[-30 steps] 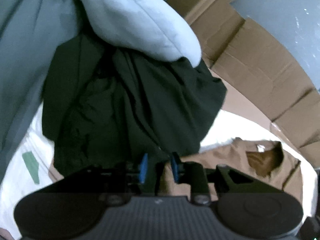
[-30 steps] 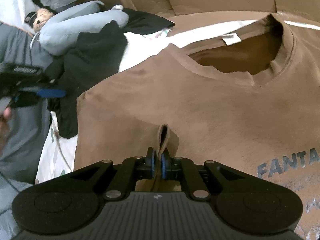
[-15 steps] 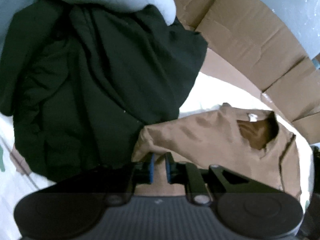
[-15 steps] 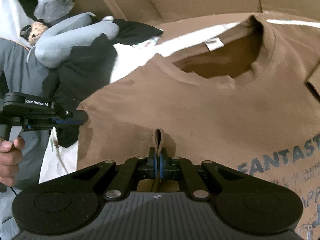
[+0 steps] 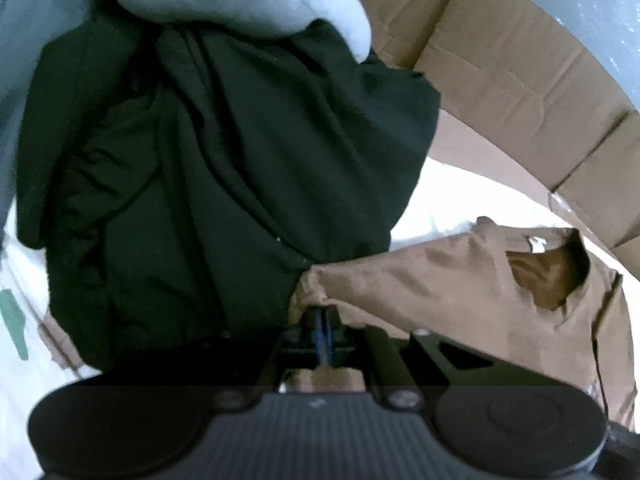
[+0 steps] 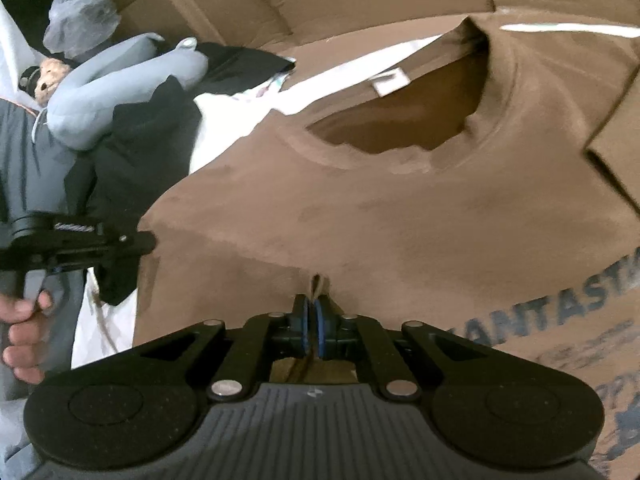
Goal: Fold clothes
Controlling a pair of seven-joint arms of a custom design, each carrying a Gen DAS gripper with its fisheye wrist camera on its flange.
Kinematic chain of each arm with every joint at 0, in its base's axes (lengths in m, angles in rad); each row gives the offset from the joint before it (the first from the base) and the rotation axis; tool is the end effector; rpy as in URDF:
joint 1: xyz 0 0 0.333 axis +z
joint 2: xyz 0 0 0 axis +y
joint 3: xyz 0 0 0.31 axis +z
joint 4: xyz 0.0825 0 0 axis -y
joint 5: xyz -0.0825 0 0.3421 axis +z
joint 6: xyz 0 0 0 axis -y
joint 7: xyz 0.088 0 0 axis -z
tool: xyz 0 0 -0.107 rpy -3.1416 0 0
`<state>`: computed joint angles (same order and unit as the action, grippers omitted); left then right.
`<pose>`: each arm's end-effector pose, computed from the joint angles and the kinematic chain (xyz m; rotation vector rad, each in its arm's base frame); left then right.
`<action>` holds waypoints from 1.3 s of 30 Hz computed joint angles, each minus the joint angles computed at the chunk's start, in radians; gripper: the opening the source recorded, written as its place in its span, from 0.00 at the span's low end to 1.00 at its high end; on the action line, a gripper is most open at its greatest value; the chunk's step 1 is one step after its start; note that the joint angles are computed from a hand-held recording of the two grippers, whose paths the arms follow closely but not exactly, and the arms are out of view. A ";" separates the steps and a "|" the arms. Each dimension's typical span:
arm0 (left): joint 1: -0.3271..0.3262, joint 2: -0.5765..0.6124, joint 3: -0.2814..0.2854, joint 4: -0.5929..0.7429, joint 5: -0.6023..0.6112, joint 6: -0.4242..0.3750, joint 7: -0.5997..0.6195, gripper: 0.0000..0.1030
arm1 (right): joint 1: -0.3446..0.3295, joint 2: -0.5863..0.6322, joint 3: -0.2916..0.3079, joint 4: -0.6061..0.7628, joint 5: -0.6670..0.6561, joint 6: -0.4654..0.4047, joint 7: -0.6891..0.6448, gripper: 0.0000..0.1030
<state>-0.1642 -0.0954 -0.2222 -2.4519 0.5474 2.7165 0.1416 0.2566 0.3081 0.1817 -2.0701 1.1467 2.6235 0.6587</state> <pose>0.4273 -0.1949 0.3914 -2.4670 1.3360 -0.5413 0.5270 0.2187 0.3228 -1.9961 1.3705 0.2617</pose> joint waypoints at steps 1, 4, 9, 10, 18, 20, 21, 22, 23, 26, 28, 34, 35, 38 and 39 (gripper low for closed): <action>-0.004 -0.017 -0.005 -0.005 0.004 -0.011 -0.005 0.10 | 0.002 -0.005 -0.003 -0.002 -0.003 0.010 0.007 0.06; -0.016 -0.070 -0.022 -0.029 0.016 -0.033 -0.018 0.13 | 0.000 -0.021 -0.007 -0.008 -0.010 0.019 0.013 0.06; -0.056 -0.163 -0.040 -0.114 -0.079 -0.013 -0.013 0.13 | -0.020 -0.082 -0.013 -0.049 0.025 -0.048 -0.050 0.06; -0.065 -0.183 -0.051 -0.133 -0.093 -0.013 -0.025 0.13 | -0.020 -0.098 -0.018 -0.062 0.028 -0.060 -0.063 0.06; -0.128 -0.245 -0.133 -0.211 -0.125 0.048 -0.121 0.13 | 0.009 -0.204 -0.053 -0.163 0.000 -0.169 -0.117 0.06; -0.138 -0.233 -0.154 -0.211 -0.116 0.047 -0.145 0.13 | 0.024 -0.229 -0.056 -0.192 -0.011 -0.175 -0.133 0.06; -0.143 -0.226 -0.163 -0.212 -0.109 0.049 -0.159 0.13 | 0.030 -0.239 -0.058 -0.205 -0.014 -0.179 -0.138 0.06; -0.141 -0.220 -0.171 -0.221 -0.094 0.071 -0.179 0.13 | 0.037 -0.249 -0.059 -0.217 -0.016 -0.184 -0.145 0.06; -0.140 -0.216 -0.179 -0.231 -0.079 0.092 -0.200 0.13 | 0.043 -0.259 -0.060 -0.228 -0.017 -0.190 -0.155 0.06; -0.121 -0.220 -0.205 -0.265 -0.026 0.150 -0.273 0.13 | 0.067 -0.280 -0.058 -0.253 -0.011 -0.191 -0.193 0.06; -0.086 -0.215 -0.228 -0.281 0.032 0.204 -0.329 0.13 | 0.083 -0.280 -0.054 -0.258 -0.010 -0.188 -0.210 0.07; -0.172 -0.190 -0.167 -0.295 -0.033 0.160 -0.250 0.08 | 0.134 -0.263 -0.032 -0.274 -0.076 -0.116 -0.211 0.07; -0.181 -0.198 -0.164 -0.301 -0.042 0.153 -0.240 0.07 | 0.141 -0.266 -0.029 -0.282 -0.092 -0.101 -0.212 0.11; -0.206 -0.223 -0.157 -0.313 -0.072 0.130 -0.209 0.06 | 0.155 -0.299 -0.026 -0.313 -0.114 -0.090 -0.252 0.32; -0.215 -0.231 -0.156 -0.316 -0.084 0.122 -0.200 0.06 | 0.159 -0.312 -0.027 -0.323 -0.121 -0.089 -0.265 0.36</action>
